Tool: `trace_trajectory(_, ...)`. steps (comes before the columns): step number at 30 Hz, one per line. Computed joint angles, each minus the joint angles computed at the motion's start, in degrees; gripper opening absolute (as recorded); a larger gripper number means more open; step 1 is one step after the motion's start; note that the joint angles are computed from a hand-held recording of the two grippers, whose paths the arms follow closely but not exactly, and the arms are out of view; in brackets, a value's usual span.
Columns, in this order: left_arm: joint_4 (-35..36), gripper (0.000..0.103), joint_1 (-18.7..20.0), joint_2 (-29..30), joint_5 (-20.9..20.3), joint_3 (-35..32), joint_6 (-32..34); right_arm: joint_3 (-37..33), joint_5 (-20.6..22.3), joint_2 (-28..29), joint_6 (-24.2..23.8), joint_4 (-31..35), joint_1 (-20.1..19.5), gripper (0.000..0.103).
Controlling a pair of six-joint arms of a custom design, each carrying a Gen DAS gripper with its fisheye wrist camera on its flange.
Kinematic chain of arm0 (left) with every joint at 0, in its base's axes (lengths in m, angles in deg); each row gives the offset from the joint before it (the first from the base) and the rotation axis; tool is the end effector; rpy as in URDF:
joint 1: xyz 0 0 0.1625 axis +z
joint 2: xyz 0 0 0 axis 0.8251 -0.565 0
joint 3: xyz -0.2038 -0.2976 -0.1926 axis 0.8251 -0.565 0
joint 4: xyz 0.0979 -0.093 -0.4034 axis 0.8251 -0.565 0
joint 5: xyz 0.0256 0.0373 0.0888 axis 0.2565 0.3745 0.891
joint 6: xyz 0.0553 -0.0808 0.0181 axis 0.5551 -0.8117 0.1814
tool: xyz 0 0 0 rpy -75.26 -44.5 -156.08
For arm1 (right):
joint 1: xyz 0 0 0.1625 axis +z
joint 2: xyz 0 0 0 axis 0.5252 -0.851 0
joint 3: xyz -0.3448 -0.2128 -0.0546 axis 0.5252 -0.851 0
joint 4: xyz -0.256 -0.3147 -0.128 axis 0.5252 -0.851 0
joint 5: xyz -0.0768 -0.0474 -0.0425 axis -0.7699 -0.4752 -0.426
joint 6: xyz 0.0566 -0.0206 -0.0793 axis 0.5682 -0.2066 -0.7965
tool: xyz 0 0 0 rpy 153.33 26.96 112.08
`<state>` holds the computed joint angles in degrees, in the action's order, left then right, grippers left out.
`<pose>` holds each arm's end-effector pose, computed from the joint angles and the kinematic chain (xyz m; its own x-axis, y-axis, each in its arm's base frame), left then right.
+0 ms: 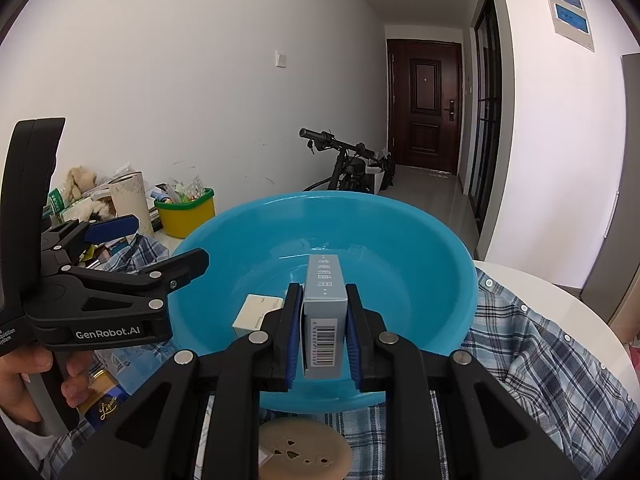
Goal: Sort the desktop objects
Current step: 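Lower the grey slim box into the basin and open the right tool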
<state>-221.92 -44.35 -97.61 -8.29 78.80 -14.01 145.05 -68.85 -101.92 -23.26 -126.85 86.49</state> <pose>-0.3410 -0.2900 0.1141 -0.6118 0.3221 -0.7225 0.7688 0.4571 -0.4473 0.1920 -0.2131 0.2604 -0.7223 -0.0904 0.6856 -0.6379 0.4698 -0.6102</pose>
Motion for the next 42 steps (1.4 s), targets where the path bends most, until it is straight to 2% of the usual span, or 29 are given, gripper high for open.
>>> trace_trajectory(41,-0.3,0.103,0.1,-1.4,0.2,0.5,0.1,0.2,0.7,0.7,-0.2,-1.0,-0.4,0.019)
trace_trajectory(42,-0.3,0.103,0.0,-1.3,0.2,0.5,0.1,0.1,0.1,1.4,-0.6,-2.4,-0.1,0.024)
